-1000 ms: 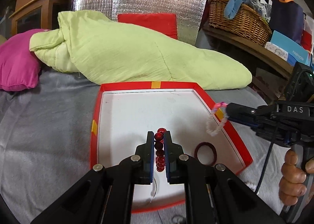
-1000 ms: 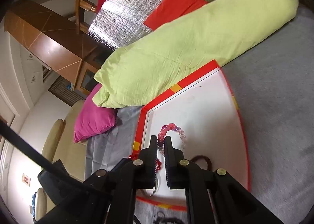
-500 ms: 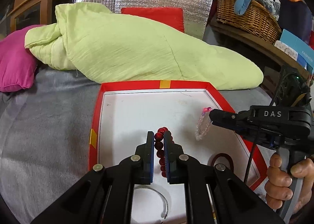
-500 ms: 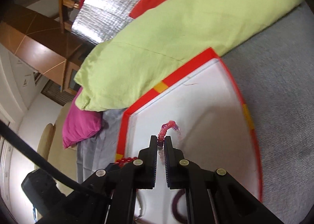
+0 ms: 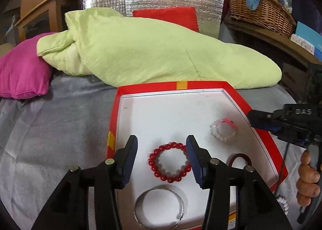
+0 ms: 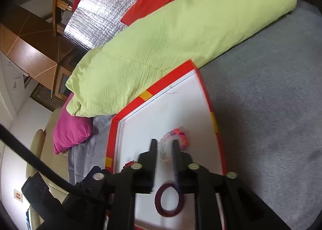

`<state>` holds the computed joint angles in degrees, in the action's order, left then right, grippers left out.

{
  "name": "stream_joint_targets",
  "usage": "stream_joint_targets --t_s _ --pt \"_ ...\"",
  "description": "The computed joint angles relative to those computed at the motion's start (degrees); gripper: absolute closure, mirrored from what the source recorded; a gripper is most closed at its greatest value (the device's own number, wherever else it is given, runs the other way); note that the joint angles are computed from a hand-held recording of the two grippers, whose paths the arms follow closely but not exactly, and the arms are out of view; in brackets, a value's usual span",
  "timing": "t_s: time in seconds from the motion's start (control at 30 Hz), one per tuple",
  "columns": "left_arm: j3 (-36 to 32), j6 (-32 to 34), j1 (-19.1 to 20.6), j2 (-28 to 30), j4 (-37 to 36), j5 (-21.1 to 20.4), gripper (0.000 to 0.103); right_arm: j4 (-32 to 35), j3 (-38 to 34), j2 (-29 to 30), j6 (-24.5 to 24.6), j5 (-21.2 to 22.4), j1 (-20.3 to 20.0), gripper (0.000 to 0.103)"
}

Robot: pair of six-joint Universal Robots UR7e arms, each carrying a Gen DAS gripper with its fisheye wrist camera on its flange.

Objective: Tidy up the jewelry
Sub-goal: 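Lift both bracelets into the red tray and open both tools to release them, then withdraw both open tools from the tray toward the remaining bracelets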

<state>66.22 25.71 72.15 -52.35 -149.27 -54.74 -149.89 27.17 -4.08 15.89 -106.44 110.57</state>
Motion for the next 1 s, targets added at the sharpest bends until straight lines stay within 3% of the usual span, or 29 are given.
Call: stream_joint_targets --t_s 0.17,0.43,0.83,1.0 --pt "1.54 -0.12 -0.55 -0.69 -1.31 2.95 0.041 -3.43 6.72 -3.95 0.00 -0.75 0.26 0.077" --pt "7.06 2.51 -1.85 -4.04 -4.36 5.54 0.038 -5.61 14.62 -8.75 -2.65 -2.47 1.37 0.077" --pt "18.95 5.07 -3.81 -12.97 -7.50 5.57 0.038 -11.24 32.22 -18.34 -3.68 -1.46 2.86 0.077" --pt "22.97 5.08 -4.01 -16.27 -5.74 5.10 0.038 -12.41 39.33 -21.94 -1.74 -0.07 3.06 0.077"
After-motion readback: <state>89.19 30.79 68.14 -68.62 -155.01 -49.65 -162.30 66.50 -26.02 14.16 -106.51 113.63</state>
